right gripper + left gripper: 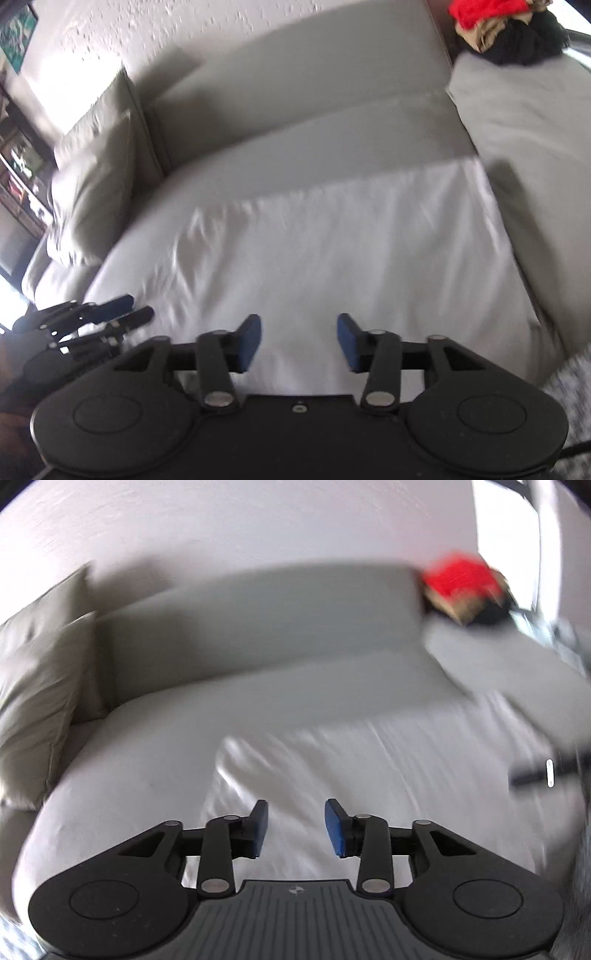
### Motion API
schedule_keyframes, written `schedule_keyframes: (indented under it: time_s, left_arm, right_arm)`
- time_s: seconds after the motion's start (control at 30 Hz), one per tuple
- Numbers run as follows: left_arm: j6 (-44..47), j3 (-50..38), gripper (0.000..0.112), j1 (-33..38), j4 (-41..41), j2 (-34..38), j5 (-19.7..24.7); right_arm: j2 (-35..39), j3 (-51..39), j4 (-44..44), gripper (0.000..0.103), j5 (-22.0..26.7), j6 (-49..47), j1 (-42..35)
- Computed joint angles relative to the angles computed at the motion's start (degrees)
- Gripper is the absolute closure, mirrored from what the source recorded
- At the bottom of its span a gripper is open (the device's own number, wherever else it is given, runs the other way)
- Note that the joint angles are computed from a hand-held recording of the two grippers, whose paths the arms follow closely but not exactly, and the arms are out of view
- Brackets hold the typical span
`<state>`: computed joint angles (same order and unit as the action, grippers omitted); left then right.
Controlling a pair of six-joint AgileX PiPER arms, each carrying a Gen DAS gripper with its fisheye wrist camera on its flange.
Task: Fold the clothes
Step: 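Grasp the folded t-shirt edge with the left gripper while the right gripper approaches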
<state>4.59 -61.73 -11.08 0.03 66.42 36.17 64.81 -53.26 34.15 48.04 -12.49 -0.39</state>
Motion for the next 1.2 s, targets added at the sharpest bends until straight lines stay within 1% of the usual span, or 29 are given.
schedule_keyframes:
  time_s: [0.07, 0.1, 0.17, 0.2, 0.3, 0.37, 0.47, 0.5, 0.57, 0.6, 0.73, 0.83, 0.9, 1.1, 1.17, 1.2]
  left_arm:
    - [5.0, -4.6, 0.075, 6.1, -9.1, 4.5, -0.1]
    - [8.9, -6.9, 0.075, 9.1, -14.6, 6.8, 0.4]
    - [15.4, -11.8, 0.075, 14.7, -24.9, 12.0, 2.7]
    - [17.1, -14.3, 0.075, 17.0, -28.9, 14.9, 4.2]
    - [14.3, -21.7, 0.076, 20.9, -34.1, 24.7, 7.7]
    - [10.9, -27.6, 0.081, 22.8, -36.3, 31.3, 10.6]
    - [6.0, -31.2, 0.082, 24.8, -39.5, 37.8, 12.6]
    - [4.9, -32.2, 0.082, 25.5, -41.0, 39.9, 13.3]
    - [6.6, -31.4, 0.082, 27.0, -47.6, 41.8, 13.9]
    - [7.3, -31.3, 0.082, 27.8, -50.6, 42.8, 14.7]
    - [8.2, -34.4, 0.081, 29.2, -57.3, 47.3, 20.0]
    - [8.4, -35.6, 0.081, 29.1, -58.7, 48.7, 22.8]
    - [7.9, -35.5, 0.081, 28.5, -57.0, 48.1, 22.4]
    - [12.8, -34.3, 0.081, 30.1, -67.4, 49.7, 25.1]
    - [12.5, -34.7, 0.081, 30.1, -68.0, 50.4, 25.5]
    - [11.5, -35.4, 0.081, 29.8, -67.0, 50.9, 25.5]
  right_arm:
    - [3.3, -1.8, 2.4, 0.057, -1.7, 1.5, 1.7]
    - [5.0, -2.8, 3.9, 0.057, -2.3, 2.2, 2.4]
    - [8.0, -4.7, 7.9, 0.057, -2.2, 1.5, 2.4]
    - [9.8, -5.6, 9.2, 0.057, -2.8, 2.0, 3.2]
    - [15.0, -7.1, 10.2, 0.057, -6.3, 4.0, 6.5]
    - [18.4, -8.0, 11.1, 0.057, -8.3, 4.8, 8.2]
    - [22.4, -8.4, 11.6, 0.057, -9.7, 6.6, 9.4]
    - [23.5, -8.7, 10.6, 0.057, -9.9, 8.3, 9.8]
    - [23.9, -8.1, 11.8, 0.057, -11.2, 7.5, 10.2]
    - [24.0, -8.2, 11.7, 0.057, -11.0, 7.3, 10.1]
    - [24.7, -9.4, 10.8, 0.056, -8.8, 7.5, 9.4]
    - [25.3, -9.9, 12.8, 0.055, -7.1, 6.9, 8.1]
    - [25.5, -10.0, 13.7, 0.055, -6.6, 6.6, 7.5]
    - [25.6, -10.0, 14.1, 0.054, -6.6, 6.4, 7.5]
    - [25.6, -9.9, 14.1, 0.052, -6.7, 6.4, 7.7]
    - [25.6, -10.0, 14.1, 0.051, -6.7, 6.4, 7.7]
